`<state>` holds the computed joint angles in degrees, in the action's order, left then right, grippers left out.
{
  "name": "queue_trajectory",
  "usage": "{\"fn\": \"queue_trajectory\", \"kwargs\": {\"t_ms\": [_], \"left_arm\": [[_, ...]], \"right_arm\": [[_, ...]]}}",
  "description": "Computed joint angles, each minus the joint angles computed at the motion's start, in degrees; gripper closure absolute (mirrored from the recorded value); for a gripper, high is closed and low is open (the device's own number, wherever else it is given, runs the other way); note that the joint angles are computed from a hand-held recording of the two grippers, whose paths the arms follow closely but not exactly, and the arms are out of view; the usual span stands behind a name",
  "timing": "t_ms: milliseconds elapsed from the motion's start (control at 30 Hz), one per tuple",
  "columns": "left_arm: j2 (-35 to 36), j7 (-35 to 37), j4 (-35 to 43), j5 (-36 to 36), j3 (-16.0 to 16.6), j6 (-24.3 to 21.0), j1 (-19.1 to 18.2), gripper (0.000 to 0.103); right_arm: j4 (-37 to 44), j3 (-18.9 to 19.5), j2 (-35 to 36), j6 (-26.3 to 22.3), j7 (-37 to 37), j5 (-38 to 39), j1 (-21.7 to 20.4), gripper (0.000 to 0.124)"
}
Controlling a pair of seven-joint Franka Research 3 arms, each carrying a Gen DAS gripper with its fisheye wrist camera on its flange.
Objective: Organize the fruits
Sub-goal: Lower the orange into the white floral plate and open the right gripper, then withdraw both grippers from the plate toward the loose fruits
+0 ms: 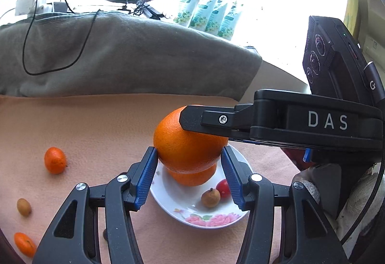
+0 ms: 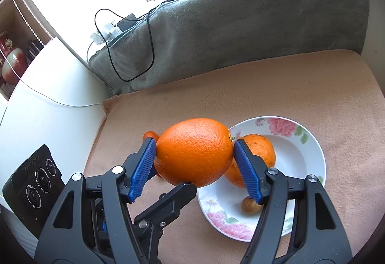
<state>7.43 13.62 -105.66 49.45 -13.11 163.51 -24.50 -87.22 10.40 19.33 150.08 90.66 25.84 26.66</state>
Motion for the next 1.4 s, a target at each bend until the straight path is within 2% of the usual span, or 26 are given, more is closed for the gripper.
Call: {"fn": "queue_trajectory", "kwargs": {"t_ms": [367,733,933,1000,1067,1400], "left_arm": [[7.35,8.97,8.51,-5.67,-0.23,-1.1,-3.48,0.049],[13.06,17.66,15.14,-12.66,0.59,-3.56,-6.56,0.049],[13.8,19.4,15.31,-14.89,0.88,-2.97,-7.16,0.051],[14.46,19.55,16.78,-13.78,1.63,-3.2,-8.07,0.055],[14.35,20.18,17.16,-13.87,1.63,-3.77,-8.27,0.055],[9.65,17.55,11.84,-12.79,2.0,-2.85,-7.77,0.055]], "right_arm": [[-9.85,-0.85,-6.62,3.06,-1.9,4.68,-3.33,0.054],[-10.91,-1.7,-6.33,2.36,-2.04,7.14,-5.31,0.054],[-10.23,-1.7,-5.3,1.45,-2.2,7.74,-6.0,0.054],[-10.44,-1.64,-5.22,2.37,-2.35,8.08,-6.13,0.056],[-10.59,-1.63,-5.42,3.02,-2.45,8.12,-6.15,0.056],[-12.47,-1.88,-7.09,6.49,-1.76,4.92,-5.26,0.056]]}}
